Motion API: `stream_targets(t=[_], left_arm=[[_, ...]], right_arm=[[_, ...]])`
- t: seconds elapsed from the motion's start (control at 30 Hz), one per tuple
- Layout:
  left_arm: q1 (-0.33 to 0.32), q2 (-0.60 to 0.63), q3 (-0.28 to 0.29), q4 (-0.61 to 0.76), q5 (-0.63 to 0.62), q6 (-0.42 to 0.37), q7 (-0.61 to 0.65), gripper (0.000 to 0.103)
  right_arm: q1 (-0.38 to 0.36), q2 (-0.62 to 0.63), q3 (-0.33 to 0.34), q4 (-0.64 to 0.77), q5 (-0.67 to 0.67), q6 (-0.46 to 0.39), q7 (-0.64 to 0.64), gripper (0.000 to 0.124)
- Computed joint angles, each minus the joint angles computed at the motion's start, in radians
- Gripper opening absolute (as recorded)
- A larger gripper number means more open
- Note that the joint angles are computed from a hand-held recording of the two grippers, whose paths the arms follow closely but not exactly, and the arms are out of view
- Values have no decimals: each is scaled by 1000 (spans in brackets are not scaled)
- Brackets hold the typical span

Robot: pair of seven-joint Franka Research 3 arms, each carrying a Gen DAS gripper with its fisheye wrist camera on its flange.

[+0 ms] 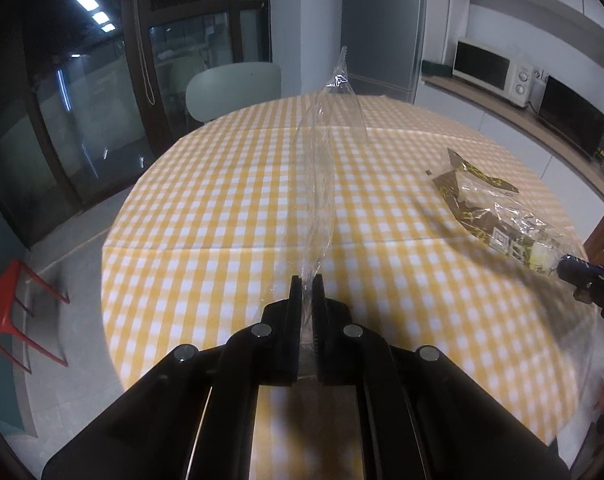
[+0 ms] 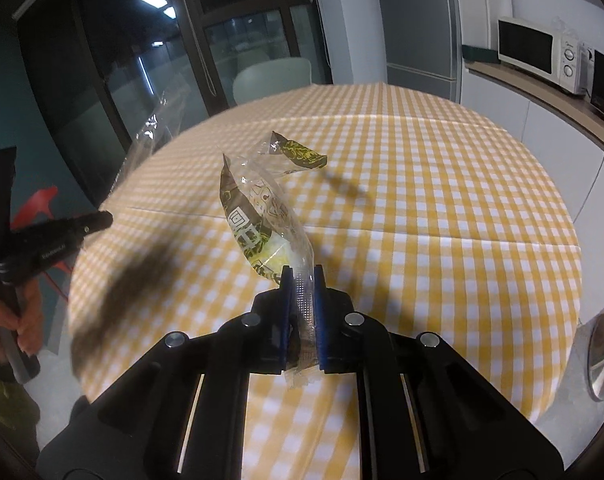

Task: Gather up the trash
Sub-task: 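Grasp the clear plastic sheet with the left tool while the right tool grasps the printed clear wrapper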

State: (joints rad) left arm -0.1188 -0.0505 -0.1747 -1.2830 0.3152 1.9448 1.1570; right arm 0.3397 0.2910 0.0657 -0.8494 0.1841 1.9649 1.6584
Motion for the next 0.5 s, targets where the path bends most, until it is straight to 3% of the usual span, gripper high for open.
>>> stream_targets(t=[0.2,0.5], left_arm=[[-5,-148,-11,-156,-5,40,-49,4],[-23,-395,-36,-406,-26,77,-101,4]], right_arm=[[2,-212,20,-298,42,125,-22,9],[4,-446,42,-589,104,220,-58,9]])
